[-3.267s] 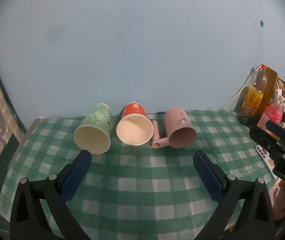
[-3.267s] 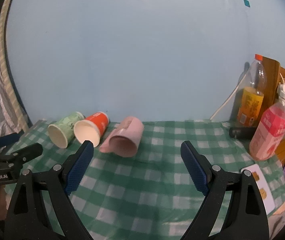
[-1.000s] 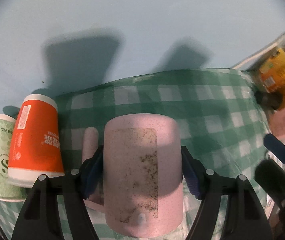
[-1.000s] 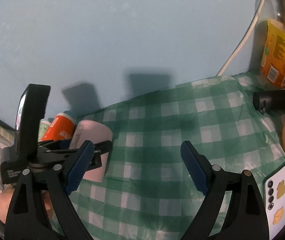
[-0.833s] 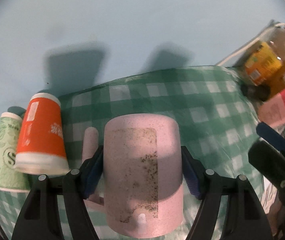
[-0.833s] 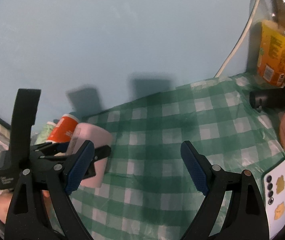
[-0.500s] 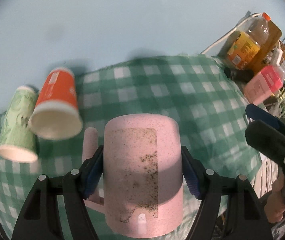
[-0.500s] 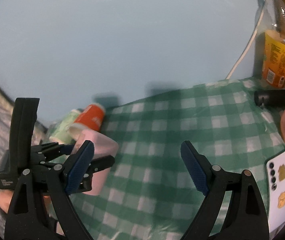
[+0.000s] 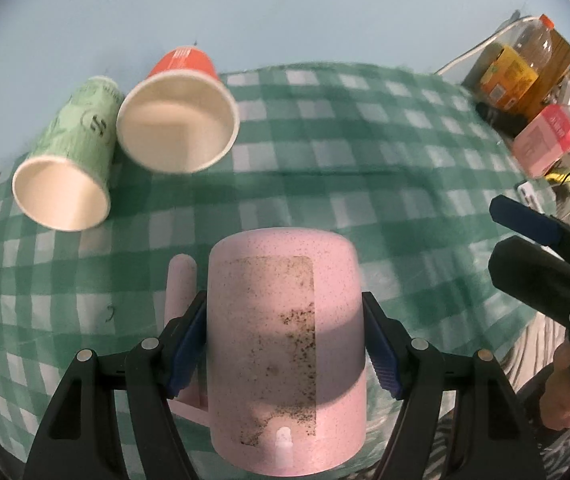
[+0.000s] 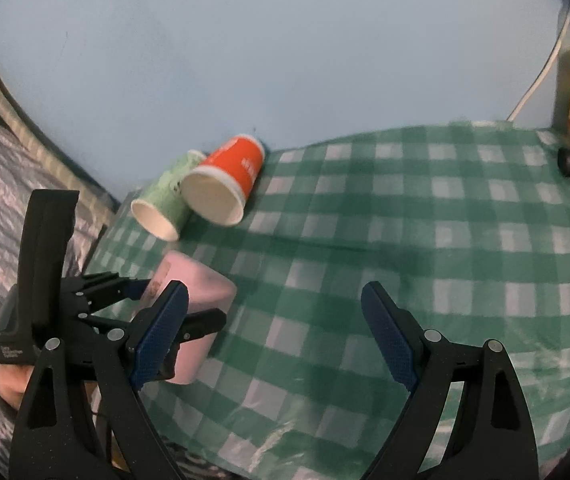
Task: Flip cup upside down
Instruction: 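Lift the pink mug with the left gripper, set it down, open, then bring the right gripper to the pink mug and close on its body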
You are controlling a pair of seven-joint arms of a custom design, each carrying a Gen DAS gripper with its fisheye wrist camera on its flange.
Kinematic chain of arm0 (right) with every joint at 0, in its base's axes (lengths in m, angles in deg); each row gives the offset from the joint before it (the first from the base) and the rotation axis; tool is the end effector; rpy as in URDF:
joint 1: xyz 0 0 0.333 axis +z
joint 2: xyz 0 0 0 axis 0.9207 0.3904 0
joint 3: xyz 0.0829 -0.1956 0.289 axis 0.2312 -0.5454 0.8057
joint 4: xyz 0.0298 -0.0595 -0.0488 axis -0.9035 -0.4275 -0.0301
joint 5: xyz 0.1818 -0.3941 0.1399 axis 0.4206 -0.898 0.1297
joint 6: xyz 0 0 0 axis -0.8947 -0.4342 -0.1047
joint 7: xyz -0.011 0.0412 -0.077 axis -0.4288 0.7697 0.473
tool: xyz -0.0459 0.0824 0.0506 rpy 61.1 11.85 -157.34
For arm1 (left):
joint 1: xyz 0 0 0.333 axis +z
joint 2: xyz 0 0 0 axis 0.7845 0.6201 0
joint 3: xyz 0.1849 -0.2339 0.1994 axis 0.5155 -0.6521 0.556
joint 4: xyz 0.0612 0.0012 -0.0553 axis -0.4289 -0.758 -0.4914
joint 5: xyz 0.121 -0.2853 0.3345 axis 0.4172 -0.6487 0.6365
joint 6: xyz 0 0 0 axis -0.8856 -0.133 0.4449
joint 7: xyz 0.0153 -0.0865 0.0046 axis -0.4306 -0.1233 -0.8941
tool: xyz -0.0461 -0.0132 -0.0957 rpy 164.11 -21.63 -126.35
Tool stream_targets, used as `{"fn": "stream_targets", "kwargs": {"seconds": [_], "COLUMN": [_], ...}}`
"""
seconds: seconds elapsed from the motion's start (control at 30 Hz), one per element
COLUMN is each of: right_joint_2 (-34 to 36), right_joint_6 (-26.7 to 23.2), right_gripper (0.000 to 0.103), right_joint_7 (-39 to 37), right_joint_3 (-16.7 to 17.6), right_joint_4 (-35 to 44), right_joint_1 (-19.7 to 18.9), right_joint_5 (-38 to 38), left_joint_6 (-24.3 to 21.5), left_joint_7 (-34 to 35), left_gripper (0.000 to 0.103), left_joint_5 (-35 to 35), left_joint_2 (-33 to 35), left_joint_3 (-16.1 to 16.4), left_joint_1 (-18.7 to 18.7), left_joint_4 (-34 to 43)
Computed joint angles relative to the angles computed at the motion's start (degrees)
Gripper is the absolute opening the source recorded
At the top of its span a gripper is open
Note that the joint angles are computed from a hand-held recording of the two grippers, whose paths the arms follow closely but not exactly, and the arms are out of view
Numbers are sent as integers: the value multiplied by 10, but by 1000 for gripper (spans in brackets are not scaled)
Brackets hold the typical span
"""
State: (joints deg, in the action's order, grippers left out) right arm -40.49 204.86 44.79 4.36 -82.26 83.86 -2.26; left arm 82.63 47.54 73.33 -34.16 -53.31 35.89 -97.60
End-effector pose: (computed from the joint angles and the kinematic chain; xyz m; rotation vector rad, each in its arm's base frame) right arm 0.5581 0.2485 0.4971 -1.4340 1.8924 -0.2195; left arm 0.6653 -0.3924 0.4771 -1.3723 2.6985 -0.5389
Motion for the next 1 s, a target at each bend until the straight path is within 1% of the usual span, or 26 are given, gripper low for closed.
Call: {"fn": "stream_targets", "kwargs": {"seconds": [0.2, 0.4, 0.6, 0.67, 0.8, 1.0], "right_joint_2": [18, 24, 19, 19, 15, 15], "right_joint_6": [0, -5, -8, -7, -8, -14], "right_gripper": [88, 88, 88, 88, 88, 88], "right_joint_7": [-21, -35, -37, -39, -47, -50], "right_joint_3": [-2, -5, -7, -7, -7, -6], "right_joint_4": [7, 13, 10, 10, 8, 16], "right_joint_1": [13, 21, 22, 22, 22, 23], "right_joint_5": [33, 49, 52, 54, 65, 79], "left_joint_6": [8, 13, 3, 4, 18, 37], "left_joint_7": [-2, -6, -4, 3, 19, 52], "left_gripper": [74, 74, 75, 82, 82, 83], "left_joint_5": [2, 10, 10, -1, -18, -70], "left_joint_2": [-2, -4, -3, -7, -19, -50], "left_joint_3": [1, 3, 2, -1, -2, -5], "left_joint_1": [2, 0, 1, 6, 15, 39], "left_joint_4": [-8, -13, -7, -8, -15, -42]}}
